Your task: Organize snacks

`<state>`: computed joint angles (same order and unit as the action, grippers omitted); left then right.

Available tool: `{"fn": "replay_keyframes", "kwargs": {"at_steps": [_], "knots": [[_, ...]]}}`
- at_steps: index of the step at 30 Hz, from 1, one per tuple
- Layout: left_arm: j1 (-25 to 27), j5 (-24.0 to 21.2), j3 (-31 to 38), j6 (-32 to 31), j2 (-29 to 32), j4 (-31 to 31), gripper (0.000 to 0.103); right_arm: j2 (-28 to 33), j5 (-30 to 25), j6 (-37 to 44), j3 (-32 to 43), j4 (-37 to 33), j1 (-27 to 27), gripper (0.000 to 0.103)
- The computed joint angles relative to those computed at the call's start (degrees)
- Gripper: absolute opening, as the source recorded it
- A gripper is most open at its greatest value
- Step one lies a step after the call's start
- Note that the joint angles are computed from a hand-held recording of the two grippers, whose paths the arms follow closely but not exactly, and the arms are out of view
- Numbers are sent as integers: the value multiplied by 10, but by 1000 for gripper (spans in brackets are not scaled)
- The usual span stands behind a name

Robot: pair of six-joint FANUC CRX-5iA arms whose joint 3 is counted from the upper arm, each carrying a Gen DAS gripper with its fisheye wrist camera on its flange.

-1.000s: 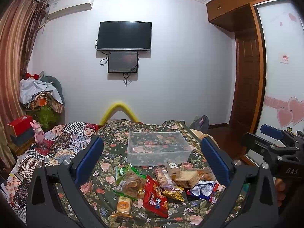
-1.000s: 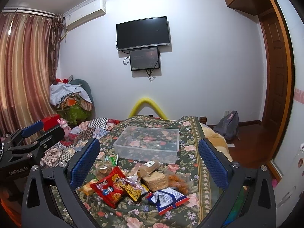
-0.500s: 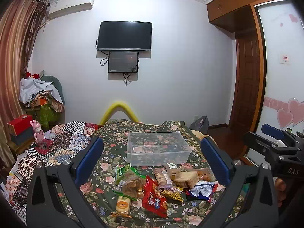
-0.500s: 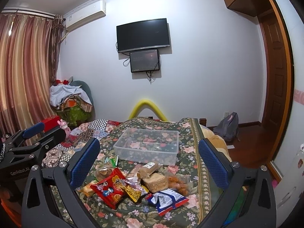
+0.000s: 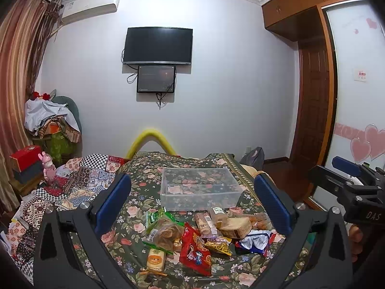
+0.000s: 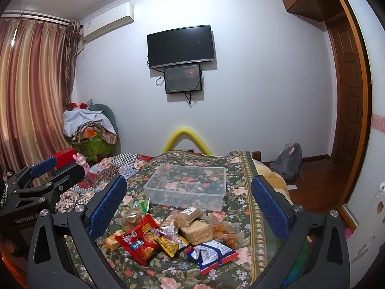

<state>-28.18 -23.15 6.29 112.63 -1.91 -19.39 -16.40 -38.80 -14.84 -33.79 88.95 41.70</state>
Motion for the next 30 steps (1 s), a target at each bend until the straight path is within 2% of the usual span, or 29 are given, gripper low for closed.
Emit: {"fn": "replay_keyframes", "kwargs": {"at_steps": [18, 24, 27, 30], "knots": [[-5, -2, 2, 6, 1, -8, 103, 0, -2, -4, 0, 2, 2, 103], [5, 5, -6, -23, 5, 23, 103, 2, 11, 5, 2, -14, -3, 103], [11, 1, -7, -38, 11, 35, 96, 3, 24, 11, 0, -32, -9, 103], [20, -15, -4, -69, 22, 62, 84, 7, 26, 35, 2, -72, -10, 95]]}}
